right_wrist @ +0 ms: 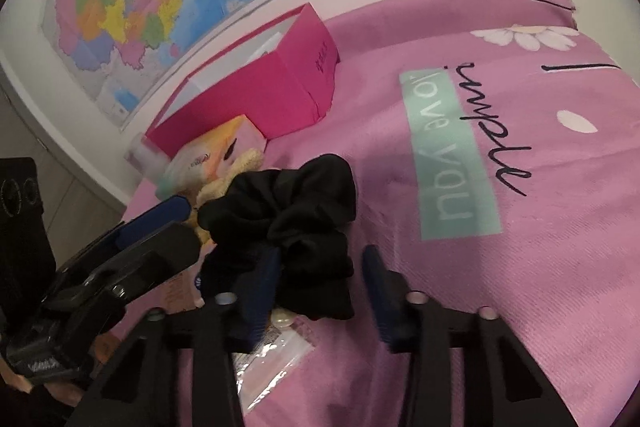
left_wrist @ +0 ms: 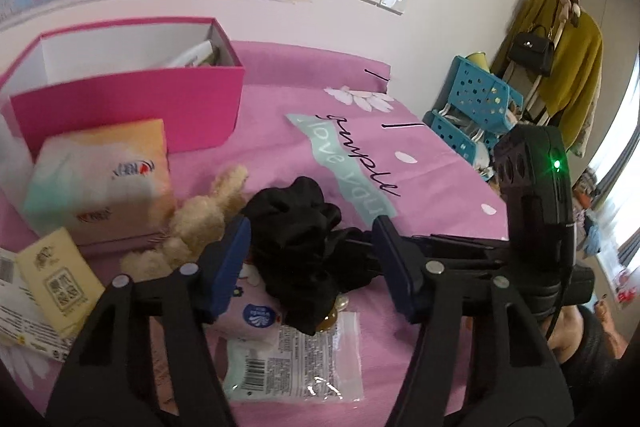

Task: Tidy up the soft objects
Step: 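Lower the right gripper onto the black scrunchie and grasp it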

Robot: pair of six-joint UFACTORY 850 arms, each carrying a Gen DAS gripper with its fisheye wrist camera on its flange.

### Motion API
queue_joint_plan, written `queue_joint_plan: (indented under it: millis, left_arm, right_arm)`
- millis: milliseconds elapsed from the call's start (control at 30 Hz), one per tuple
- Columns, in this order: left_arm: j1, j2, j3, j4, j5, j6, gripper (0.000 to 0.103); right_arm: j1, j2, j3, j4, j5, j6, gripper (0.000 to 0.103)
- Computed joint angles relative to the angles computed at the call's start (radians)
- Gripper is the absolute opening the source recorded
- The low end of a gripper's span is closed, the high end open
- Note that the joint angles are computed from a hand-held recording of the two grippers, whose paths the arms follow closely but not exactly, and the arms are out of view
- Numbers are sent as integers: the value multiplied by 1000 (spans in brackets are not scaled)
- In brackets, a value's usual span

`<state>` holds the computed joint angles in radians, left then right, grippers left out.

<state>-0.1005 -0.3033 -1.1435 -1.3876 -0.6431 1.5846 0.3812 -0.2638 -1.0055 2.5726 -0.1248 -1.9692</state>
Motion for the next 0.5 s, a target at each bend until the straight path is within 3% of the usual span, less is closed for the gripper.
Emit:
queue_joint_plan:
  millis: [133,233,267,300,500]
  left_arm:
    - [3,-36,-33,51,-21,-95,62]
    - [2,-60,-58,110,-25,-171,47]
    - [0,-70,-67,135,-25,-199,36]
    - [-2,-75,-72,153,-24,-216,32]
    - [-11,-82,-76,176,-13,-237,21]
  right_arm:
    - [-12,-4,6,-141,-28,141,35]
    - [-19,-12,1,-251,-46,248,32]
    - [-20,-14,0,-268,-48,265,30]
    - [-21,-18,-5,-300,-50,294,27]
    - [-11,-38,-34,-449,-34,416,15]
